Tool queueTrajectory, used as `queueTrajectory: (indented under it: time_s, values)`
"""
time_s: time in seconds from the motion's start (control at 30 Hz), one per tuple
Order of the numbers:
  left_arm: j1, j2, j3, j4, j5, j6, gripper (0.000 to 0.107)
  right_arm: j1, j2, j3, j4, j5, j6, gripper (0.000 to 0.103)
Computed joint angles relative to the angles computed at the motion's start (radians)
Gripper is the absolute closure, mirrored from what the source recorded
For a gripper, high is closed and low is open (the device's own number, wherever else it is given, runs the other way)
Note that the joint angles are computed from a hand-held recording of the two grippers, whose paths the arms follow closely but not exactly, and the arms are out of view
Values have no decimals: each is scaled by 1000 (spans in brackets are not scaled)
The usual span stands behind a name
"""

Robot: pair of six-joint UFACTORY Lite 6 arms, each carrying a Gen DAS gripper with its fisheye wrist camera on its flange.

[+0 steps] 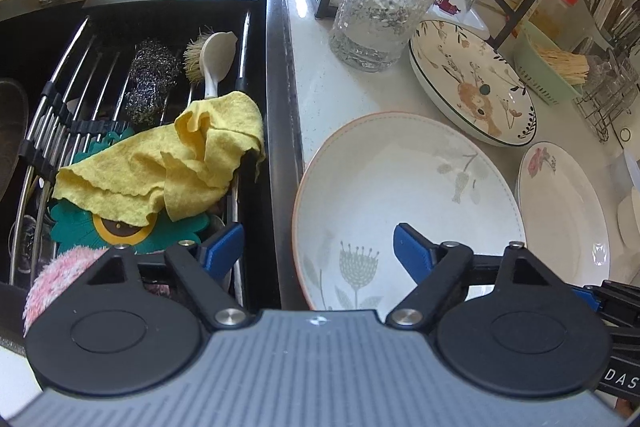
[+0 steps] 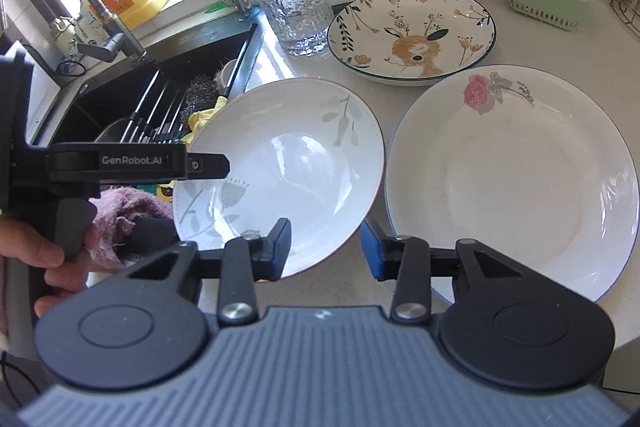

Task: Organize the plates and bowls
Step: 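Move the left gripper to the rim of the leaf-print white plate, then close the left gripper on the leaf-print plate rim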

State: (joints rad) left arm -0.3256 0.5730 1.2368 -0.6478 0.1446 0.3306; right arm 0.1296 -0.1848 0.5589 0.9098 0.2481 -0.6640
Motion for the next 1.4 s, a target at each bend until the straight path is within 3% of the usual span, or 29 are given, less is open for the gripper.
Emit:
queueTrajectory:
  time_s: [0.3, 0.4, 0.47, 0.63, 0.8, 1.4]
  values:
    - [34, 111, 111, -326, 20, 376, 58, -12, 121, 54, 60, -40, -46, 79]
    - [41, 134, 131, -418, 31, 476, 60, -9, 161, 76, 52, -45, -54, 83]
    - [44, 142, 143, -443, 40, 510, 63, -17, 176, 80, 158, -43, -151, 84]
    - [52, 146, 149, -455, 44, 562, 63, -21, 206, 92, 342, -43, -346, 84]
    - [96, 166, 188, -452, 114, 548, 63, -76, 242, 114, 482, 35, -492, 84]
    - [131, 125, 278, -346, 233, 413, 63, -166, 168, 172, 353, 158, -374, 83]
